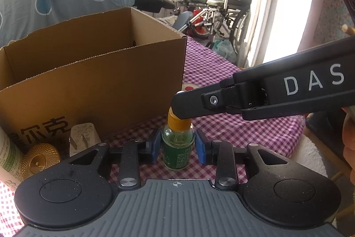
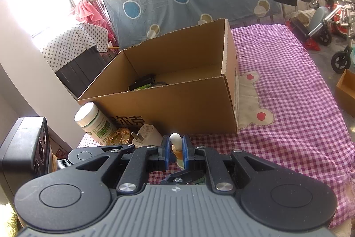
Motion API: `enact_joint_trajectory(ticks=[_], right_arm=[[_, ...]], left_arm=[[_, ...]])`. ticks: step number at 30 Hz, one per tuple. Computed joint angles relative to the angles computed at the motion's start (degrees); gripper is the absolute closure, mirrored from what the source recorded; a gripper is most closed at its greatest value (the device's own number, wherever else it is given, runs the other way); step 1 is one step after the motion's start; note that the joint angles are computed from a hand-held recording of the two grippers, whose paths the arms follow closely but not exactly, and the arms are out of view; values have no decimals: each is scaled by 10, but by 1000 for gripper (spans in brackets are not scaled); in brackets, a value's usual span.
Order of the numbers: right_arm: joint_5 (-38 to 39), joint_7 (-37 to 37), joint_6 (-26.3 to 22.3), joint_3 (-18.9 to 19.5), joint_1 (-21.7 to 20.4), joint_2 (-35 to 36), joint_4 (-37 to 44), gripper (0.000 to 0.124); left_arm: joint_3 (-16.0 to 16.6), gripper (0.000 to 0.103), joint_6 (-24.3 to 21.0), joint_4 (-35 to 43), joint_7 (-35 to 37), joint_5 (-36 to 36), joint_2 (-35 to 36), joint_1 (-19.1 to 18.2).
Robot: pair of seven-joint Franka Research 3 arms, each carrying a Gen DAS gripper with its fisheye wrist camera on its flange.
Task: Organize rigid objects
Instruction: 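Grasp the green dropper bottle by its neck with the right tool, then lift the green dropper bottle into the box and open the right tool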
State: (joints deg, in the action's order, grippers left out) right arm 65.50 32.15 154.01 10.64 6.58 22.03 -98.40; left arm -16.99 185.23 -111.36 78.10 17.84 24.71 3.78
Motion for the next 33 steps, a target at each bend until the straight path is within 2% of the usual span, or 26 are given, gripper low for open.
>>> enact_joint_trajectory(ticks=[5,12,16,19,24,25,28,32,33], right_arm=[[-3,-3,6,1,1,6,7,109],[-40,25,8,-2,6,21,23,100],[-39,21,14,7,0,24,22,100],[-31,15,19,11,-3,18,14,101],[-1,-25,27,16,-6,-8,-6,102],[8,-35,27,17,-6,-14,-10,102],[40,-71,17,16,-6,-31,-11,102],[73,-115,-11,9,-1,-41,14,102],[75,-122,-20,7,1,-39,27,102]], left_arm=[[52,71,9,3,-13,8,-1,-49],[62,72,13,0,-24,14,-3,-56],[78,72,14,-2,-32,18,-6,-71],[64,72,14,-6,-31,20,-9,-58],[102,72,34,-27,-42,23,-33,-93],[112,72,38,-32,-45,22,-39,-101],[172,72,55,-46,-48,15,-64,-154],[280,72,60,-46,-25,-21,-89,-251],[285,72,55,-40,-20,-25,-92,-253]])
